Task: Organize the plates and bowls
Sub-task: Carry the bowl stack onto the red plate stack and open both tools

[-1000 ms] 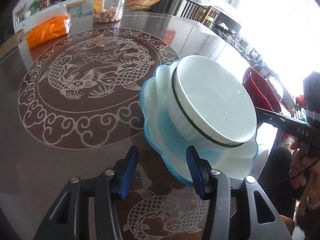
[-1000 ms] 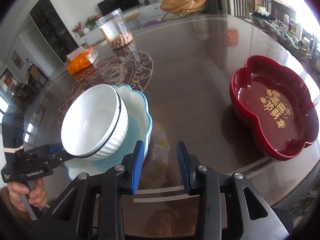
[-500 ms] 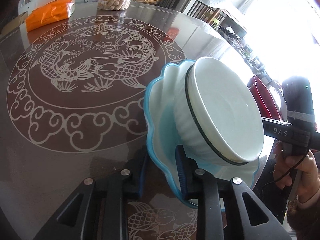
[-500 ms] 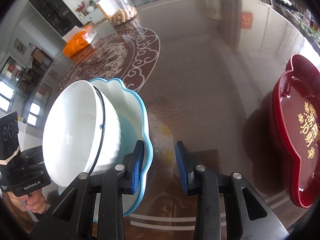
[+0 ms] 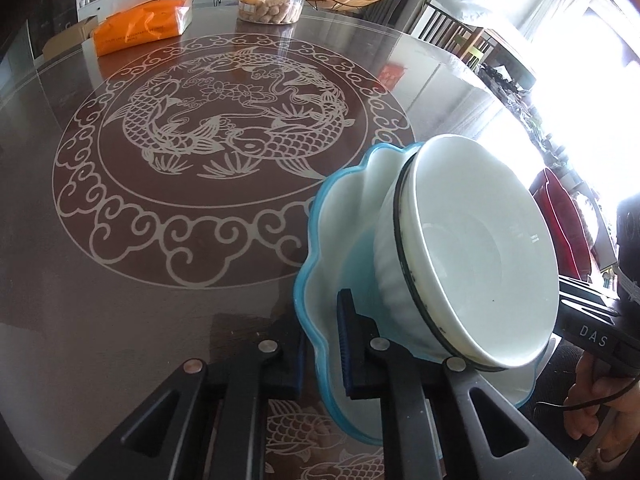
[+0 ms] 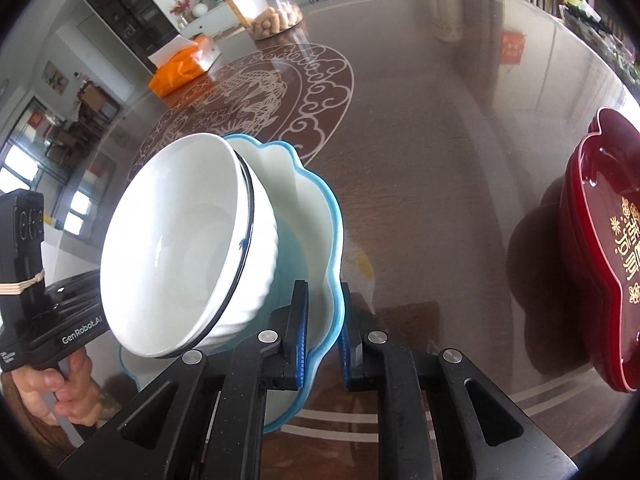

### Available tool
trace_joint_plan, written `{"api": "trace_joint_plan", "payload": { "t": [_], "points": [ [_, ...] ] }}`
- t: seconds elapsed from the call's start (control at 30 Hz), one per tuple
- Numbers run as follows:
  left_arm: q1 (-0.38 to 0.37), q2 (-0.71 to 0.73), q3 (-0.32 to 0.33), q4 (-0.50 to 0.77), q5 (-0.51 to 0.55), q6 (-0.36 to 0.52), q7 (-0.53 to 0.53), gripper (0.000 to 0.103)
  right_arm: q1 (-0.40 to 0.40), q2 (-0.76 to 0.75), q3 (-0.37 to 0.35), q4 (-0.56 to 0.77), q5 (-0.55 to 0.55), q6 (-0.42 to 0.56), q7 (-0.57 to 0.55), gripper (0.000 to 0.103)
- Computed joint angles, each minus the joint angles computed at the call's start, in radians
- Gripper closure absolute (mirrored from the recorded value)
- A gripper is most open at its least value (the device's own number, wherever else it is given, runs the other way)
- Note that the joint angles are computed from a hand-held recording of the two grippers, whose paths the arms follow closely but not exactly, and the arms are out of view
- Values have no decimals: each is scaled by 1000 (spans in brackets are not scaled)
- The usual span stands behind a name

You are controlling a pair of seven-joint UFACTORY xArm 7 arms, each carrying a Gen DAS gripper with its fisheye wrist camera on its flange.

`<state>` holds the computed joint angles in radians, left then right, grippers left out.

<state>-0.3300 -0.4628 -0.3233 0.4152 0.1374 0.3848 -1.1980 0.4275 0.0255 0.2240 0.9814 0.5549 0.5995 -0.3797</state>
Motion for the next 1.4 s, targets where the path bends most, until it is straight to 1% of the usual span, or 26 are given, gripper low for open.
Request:
{"api": "trace_joint_plan", "payload": {
  "t": [0.03, 0.13, 0.23, 0.33, 0.47, 0.63, 0.73, 0.8, 0.97, 1.1, 1.2, 1.27, 1.3, 1.33, 1.4],
  "points": [
    [-9, -1, 4, 4, -9, 9, 3, 91, 1, -6, 0, -2, -2, 0, 7, 88],
    [7, -5, -28, 39, 24, 55, -20, 91, 4, -22, -2, -5, -27, 1, 36, 88],
    [7, 7, -29, 78, 41, 76, -20, 91, 1, -48, -10, -18, 4, -1, 11, 88],
    [12, 42, -35, 139, 65, 101, -17, 91, -4, -79, -24, -31, 10, -1, 8, 88],
    [13, 127, -35, 267, 104, 132, -1, 91, -24, -120, -55, -37, 14, 14, 7, 88],
    [-1, 303, -31, 499, 208, 162, 2, 91, -71, -185, -105, -34, -11, 35, 8, 87],
    [-37, 446, -10, 675, 260, 180, 30, 91, -109, -212, -134, -21, -51, 40, 22, 87],
    [-66, 542, 8, 787, 273, 187, 62, 91, -137, -219, -149, -13, -85, 35, 40, 87],
    [-148, 775, 55, 1060, 270, 228, 148, 90, -197, -191, -171, 10, -158, 10, 97, 86],
    [-205, 929, 90, 1242, 235, 289, 230, 90, -234, -148, -188, 16, -164, -14, 109, 85],
    [-240, 1012, 118, 1338, 199, 338, 278, 90, -257, -116, -198, 7, -143, -26, 95, 85],
    [-279, 1043, 153, 1375, 205, 366, 287, 90, -270, -103, -196, -4, -135, -26, 94, 85],
    [-308, 1045, 184, 1379, 232, 369, 280, 90, -274, -96, -194, -8, -127, -30, 88, 85],
    [-319, 1047, 199, 1384, 226, 371, 283, 90, -275, -99, -195, -19, -98, -39, 67, 84],
    [-334, 1047, 219, 1380, 208, 360, 290, 90, -278, -99, -187, -27, -99, -64, 67, 84]
  ]
}}
